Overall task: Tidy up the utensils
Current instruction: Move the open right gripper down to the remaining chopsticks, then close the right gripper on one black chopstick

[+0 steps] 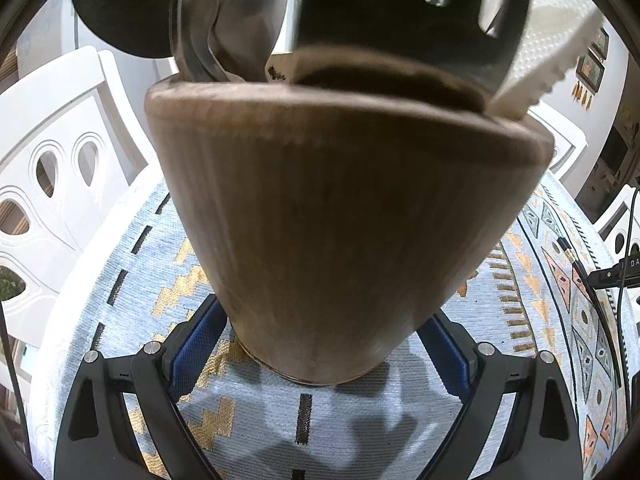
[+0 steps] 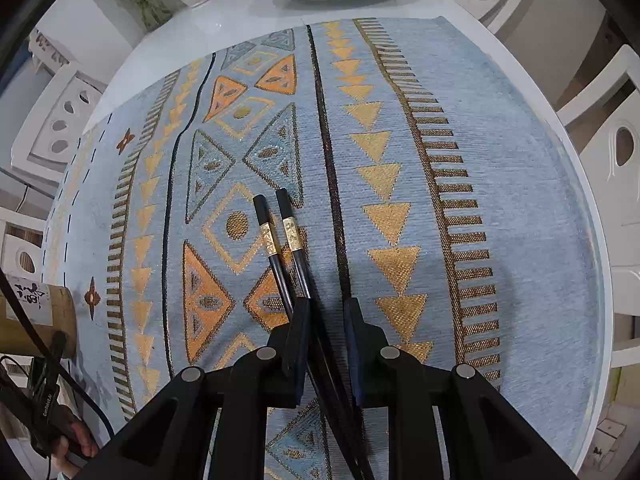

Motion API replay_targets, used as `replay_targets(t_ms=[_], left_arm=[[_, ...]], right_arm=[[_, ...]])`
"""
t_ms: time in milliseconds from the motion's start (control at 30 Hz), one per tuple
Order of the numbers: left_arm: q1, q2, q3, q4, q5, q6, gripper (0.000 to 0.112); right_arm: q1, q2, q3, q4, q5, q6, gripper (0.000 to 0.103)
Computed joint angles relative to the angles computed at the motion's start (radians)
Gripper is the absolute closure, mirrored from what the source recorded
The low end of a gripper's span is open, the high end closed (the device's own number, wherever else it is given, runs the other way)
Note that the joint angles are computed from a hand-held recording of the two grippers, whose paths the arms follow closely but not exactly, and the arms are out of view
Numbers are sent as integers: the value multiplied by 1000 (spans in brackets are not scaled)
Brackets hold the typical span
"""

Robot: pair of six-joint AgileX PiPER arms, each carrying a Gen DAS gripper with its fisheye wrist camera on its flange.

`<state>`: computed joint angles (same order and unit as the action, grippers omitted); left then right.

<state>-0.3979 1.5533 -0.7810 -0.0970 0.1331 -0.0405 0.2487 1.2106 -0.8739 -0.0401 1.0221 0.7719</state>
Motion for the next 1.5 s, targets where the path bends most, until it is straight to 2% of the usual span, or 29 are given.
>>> replay_targets(t_ms=[133, 500, 733, 867, 1200, 1500], left_arm=[[1, 1, 0, -11, -1, 12, 18], [-6, -1, 1, 30, -2, -31, 19], [-8, -1, 1, 40, -1, -42, 19], [-8, -1, 0, 41, -1, -44, 19], [-7, 0, 0, 31, -1, -34, 19], [-9, -2, -1, 41, 1, -46, 19]], right_arm=[[-5, 8, -10, 9, 15, -20, 87], [12, 128, -90, -2, 67, -65, 87], [58, 253, -202, -45, 139, -63, 87], [76, 293, -236, -54, 145, -53, 87], [181, 261, -219, -123, 182, 51, 88], [179, 245, -211, -120, 174, 67, 88]])
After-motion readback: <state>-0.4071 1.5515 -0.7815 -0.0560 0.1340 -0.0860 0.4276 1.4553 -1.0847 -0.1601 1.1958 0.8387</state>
